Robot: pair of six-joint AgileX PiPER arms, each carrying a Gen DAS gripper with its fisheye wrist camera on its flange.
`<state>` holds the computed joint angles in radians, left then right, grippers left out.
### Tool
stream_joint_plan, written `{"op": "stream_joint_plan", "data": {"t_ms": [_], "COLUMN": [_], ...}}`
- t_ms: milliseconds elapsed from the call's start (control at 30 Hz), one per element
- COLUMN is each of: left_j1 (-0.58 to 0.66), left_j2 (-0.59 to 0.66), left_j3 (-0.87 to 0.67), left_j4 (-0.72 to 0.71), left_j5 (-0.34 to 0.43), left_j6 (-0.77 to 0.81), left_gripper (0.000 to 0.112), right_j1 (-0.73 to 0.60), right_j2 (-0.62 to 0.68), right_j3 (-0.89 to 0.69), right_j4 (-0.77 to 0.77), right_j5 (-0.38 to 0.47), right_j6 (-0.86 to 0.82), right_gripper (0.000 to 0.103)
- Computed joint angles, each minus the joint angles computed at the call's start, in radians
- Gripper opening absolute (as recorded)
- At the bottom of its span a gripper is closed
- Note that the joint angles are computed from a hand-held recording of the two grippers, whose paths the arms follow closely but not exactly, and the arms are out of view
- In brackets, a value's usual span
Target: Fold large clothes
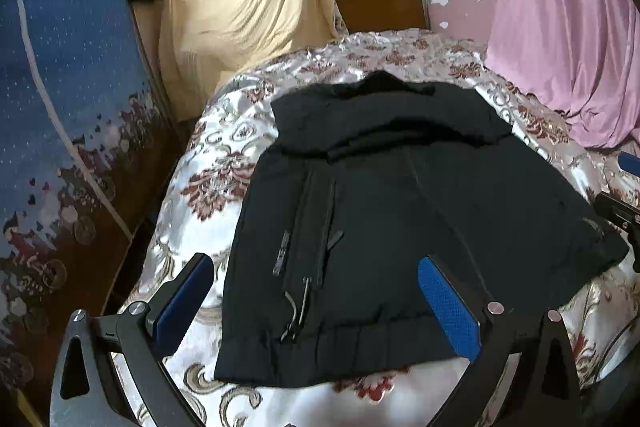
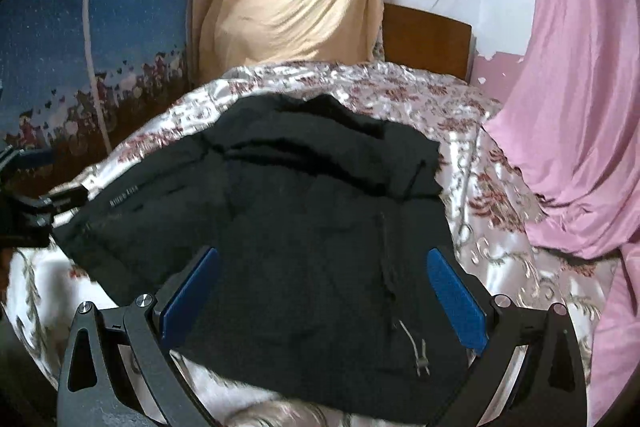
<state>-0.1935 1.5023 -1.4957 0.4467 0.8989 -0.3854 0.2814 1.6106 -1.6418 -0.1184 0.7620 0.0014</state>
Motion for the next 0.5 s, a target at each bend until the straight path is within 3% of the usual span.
{"op": "stream_joint_plan", "data": {"t_ms": [500], "left_j1": [0.005], "left_j2": [-0.029], "left_j3": [0.105], "left_j4": [-0.013], "left_j5": [0.031], "left_j6": [0.022], "left_gripper": [0.103], "right_j1": [-0.063], "right_j2": [-0.026], "right_j3": [0.129], "right_j4": [0.102], "right_j5": [0.046], "right_j6": [-0.111], "right_gripper": [0.101]}}
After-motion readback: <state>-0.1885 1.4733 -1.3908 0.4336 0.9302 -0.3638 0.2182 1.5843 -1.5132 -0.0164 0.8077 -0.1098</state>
